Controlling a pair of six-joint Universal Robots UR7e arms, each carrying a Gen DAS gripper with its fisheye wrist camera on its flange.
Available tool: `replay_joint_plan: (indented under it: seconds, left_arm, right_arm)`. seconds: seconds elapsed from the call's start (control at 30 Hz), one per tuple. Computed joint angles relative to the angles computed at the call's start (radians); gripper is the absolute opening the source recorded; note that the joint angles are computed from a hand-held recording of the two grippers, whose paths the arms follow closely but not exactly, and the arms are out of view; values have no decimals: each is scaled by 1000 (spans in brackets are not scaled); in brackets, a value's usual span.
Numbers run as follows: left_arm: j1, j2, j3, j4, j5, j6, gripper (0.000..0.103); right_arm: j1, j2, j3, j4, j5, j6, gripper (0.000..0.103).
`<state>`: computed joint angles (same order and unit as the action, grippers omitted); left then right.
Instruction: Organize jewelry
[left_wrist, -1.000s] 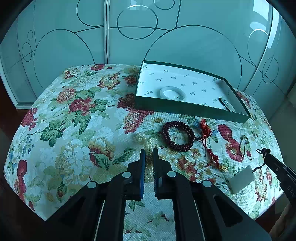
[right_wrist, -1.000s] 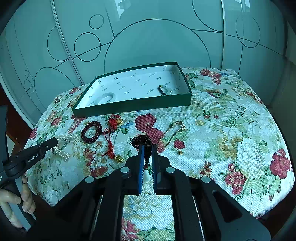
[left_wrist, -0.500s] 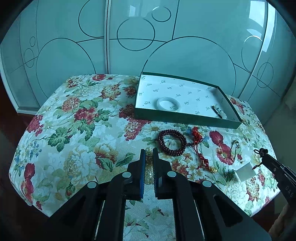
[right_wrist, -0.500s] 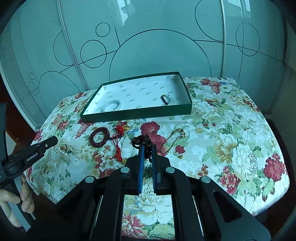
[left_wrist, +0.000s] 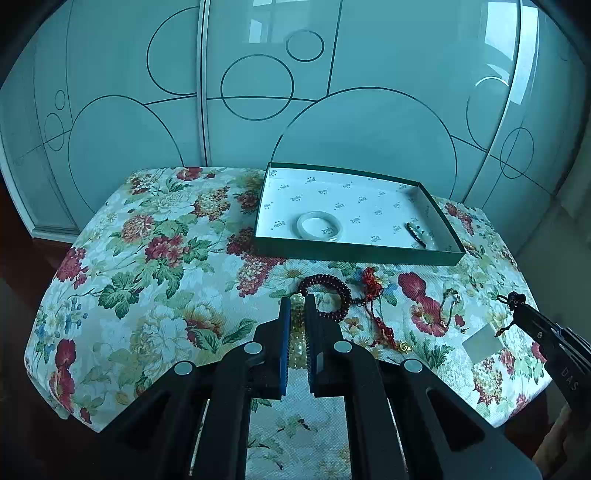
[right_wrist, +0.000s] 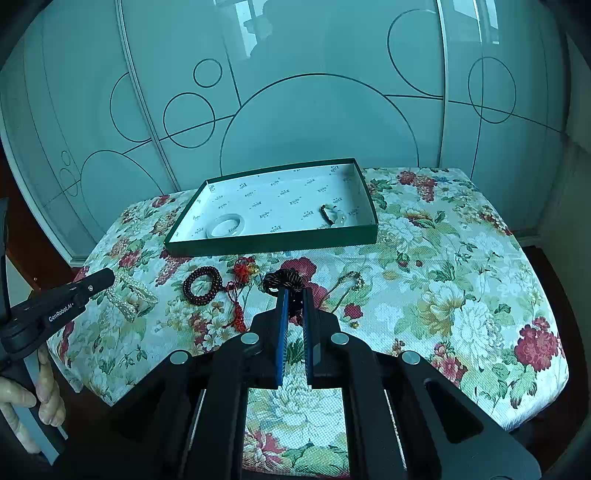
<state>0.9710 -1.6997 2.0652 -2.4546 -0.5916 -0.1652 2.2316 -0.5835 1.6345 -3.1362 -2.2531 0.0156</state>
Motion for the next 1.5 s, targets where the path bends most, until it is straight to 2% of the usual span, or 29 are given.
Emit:
replay_joint_plan:
  seconds: [0.17,0.5,0.6,0.83,0.9,0.93,0.97,1.03,1.07,1.17,1.23,1.3,1.37,1.4,1.43,1.5]
  left_arm:
    - [3,21,-22,-8,-20,12,7]
    - [10,117,-108,-118,-25,126,7]
    - [17,131,-122,-132,-30,142,7]
    - [64,97,-67,-48,-81,59,8]
    - [79,84,-48,-5,-102,18,15]
    - [86,79,-41,15,-116,2,27]
    - [91,74,-30,29,-121,-15,43]
    - [97,71,-9,25,-120,-26,60]
    - [101,73,0,16,-121,-25,63]
    - [124,91,-5,36,-132,-46,63]
    - [133,104,-3,41,-115,-52,62]
    - [141,109,2,40,-114,-52,53]
    - [151,114,3,51,-116,-59,34]
    - [151,114,11,35,-108,-50,31]
    - [149,113,17,24,-103,-34,23]
    - [148,114,22,13,-95,-22,18]
  right_arm:
    - [-5,6,-34,6,14,-15,7]
    - [-12,72,-187,26,31,-97,7]
    - [-19,78,-209,35,44,-89,7]
    - [-22,72,-163,43,56,-68,7]
    - [-25,64,-139,47,59,-51,7]
    - [-26,60,-128,49,58,-44,7]
    - [-28,55,-116,49,58,-36,7]
    - [-28,47,-95,46,56,-25,7]
    - [-29,43,-85,45,54,-20,7]
    - [-32,34,-62,46,52,-5,7]
    - [-35,30,-52,49,51,5,7]
    - [-38,27,-45,48,50,10,7]
    - [-41,26,-41,47,51,13,7]
    - [-42,26,-40,46,52,15,7]
    - [-43,25,-39,46,52,16,7]
    - [-44,26,-38,44,53,17,7]
